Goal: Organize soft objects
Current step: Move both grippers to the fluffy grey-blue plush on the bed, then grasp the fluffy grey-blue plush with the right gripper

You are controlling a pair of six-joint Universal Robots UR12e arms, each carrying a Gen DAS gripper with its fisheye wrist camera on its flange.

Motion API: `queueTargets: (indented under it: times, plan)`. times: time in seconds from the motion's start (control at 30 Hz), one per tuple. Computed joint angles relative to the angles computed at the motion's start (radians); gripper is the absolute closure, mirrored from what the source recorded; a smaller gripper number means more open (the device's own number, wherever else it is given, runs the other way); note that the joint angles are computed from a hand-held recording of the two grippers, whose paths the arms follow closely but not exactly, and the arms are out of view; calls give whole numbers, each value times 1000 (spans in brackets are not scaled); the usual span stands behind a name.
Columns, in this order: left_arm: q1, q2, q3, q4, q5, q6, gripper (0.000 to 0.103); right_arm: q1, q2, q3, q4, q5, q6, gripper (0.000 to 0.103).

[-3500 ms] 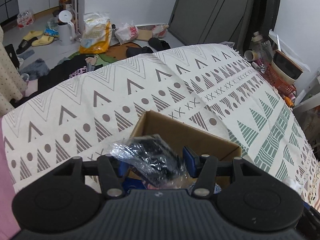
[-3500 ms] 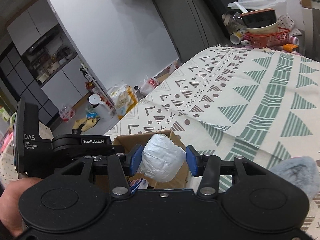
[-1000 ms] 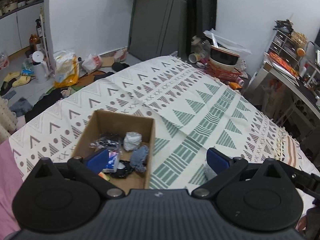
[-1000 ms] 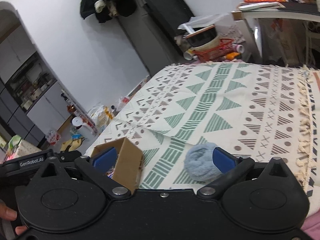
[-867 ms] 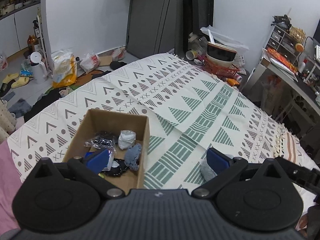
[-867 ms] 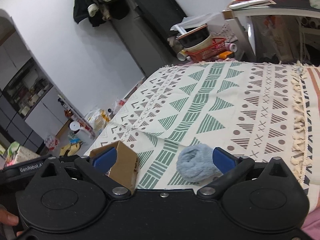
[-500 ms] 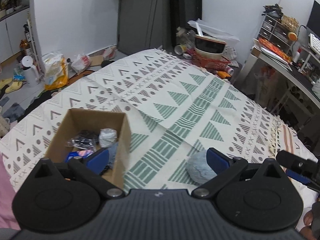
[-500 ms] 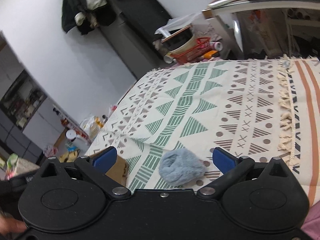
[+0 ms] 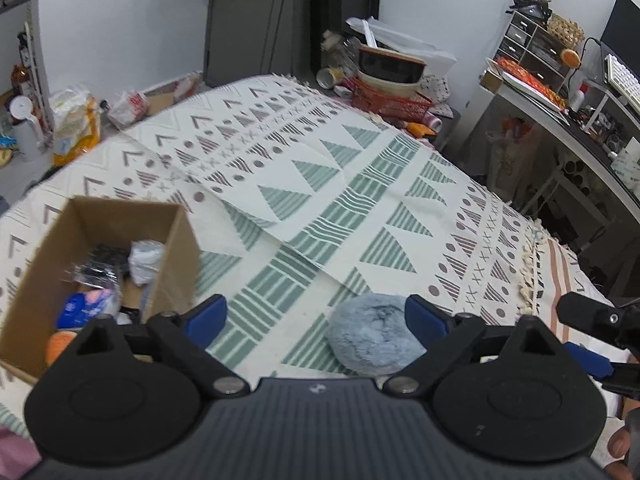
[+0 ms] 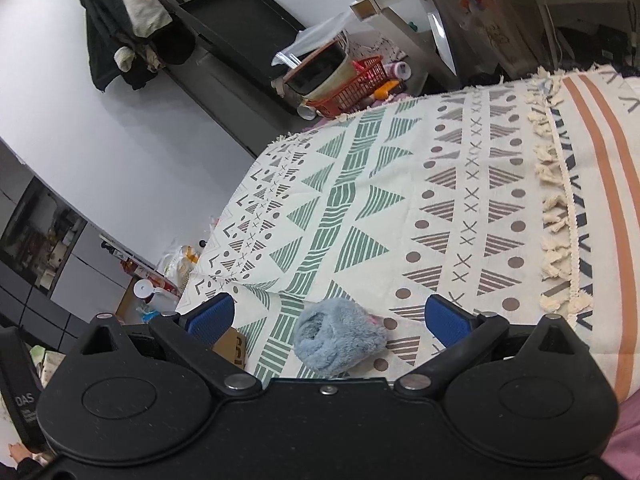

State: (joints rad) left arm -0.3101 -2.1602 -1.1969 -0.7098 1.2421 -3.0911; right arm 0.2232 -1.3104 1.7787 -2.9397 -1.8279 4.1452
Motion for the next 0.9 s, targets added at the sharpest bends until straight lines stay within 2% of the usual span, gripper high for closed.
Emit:
queueTargets:
  times: [0.2,0.27,0.43,0.7,0.9]
  plan:
    - [-5,-36,35,-63,-43,-13,28,-29,18,3,13,89,63,10]
    - [-6,-50,51,-94,-55,-17,36,-36,25,2,12,116,67,15]
    - [-8,-81,88,-163,-82,-17,48,-52,50,-18,32,171,80,24]
    - [-12,-128,139,-207,-107,-45,51,-66,91,-58,74,229,100,25]
    - [-12,-154,165,-258,-122,-70,61,-75,118,-83,119,269,111,29]
